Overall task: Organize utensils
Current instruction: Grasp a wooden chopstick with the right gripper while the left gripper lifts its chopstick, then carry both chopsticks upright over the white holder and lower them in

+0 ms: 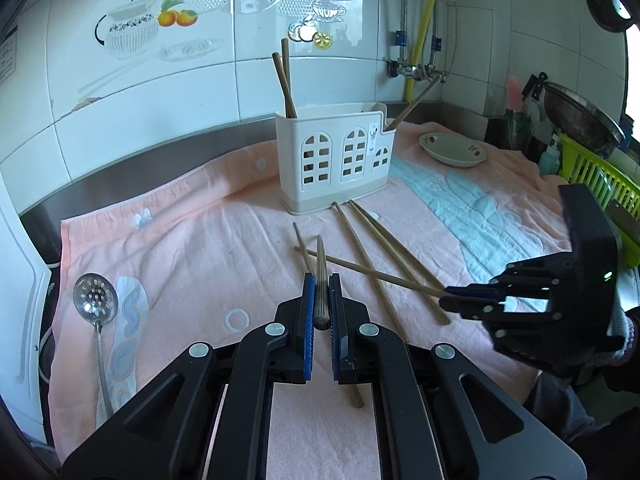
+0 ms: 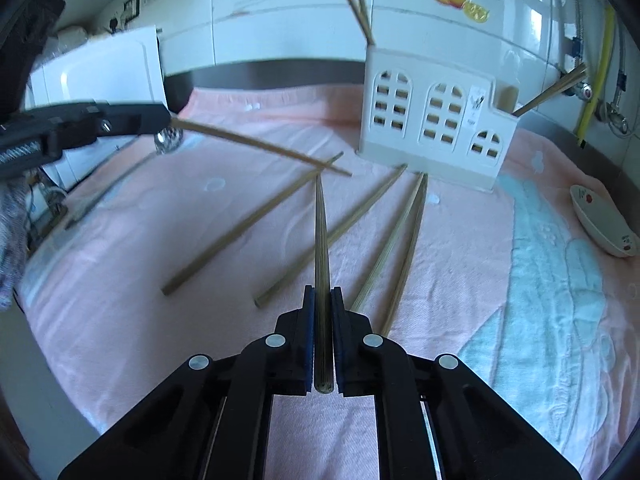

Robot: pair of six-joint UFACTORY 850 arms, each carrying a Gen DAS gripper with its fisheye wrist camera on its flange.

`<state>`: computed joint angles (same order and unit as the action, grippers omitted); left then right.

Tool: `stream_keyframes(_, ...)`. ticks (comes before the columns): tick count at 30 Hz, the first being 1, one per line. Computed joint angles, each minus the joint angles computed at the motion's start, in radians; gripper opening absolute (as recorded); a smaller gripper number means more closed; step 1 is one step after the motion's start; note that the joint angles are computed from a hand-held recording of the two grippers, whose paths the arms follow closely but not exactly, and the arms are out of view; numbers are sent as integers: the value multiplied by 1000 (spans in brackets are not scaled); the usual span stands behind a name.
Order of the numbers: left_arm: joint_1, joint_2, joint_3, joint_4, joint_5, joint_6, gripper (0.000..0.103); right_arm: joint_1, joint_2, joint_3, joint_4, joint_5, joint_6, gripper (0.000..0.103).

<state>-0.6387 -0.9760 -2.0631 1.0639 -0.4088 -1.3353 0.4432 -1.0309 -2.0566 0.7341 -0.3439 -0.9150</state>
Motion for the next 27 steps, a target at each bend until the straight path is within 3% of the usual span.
stream_keyframes(8,-6,1,-23,27,1,-47,5,-25,109,109,411,4,-355,8)
stream_keyframes(12,-12,-20,-74,-10,-9,-2,5,-39,130,91,482,-33,-407,7)
stream_keyframes(22,-19,-86,-235,-133,-74,130,5,-76,47,-149,244,-179,-113,7)
stream_keyframes(27,-21,-150,-379,-216,-118,240,5,-93,-17,-309,127,-251,23,7)
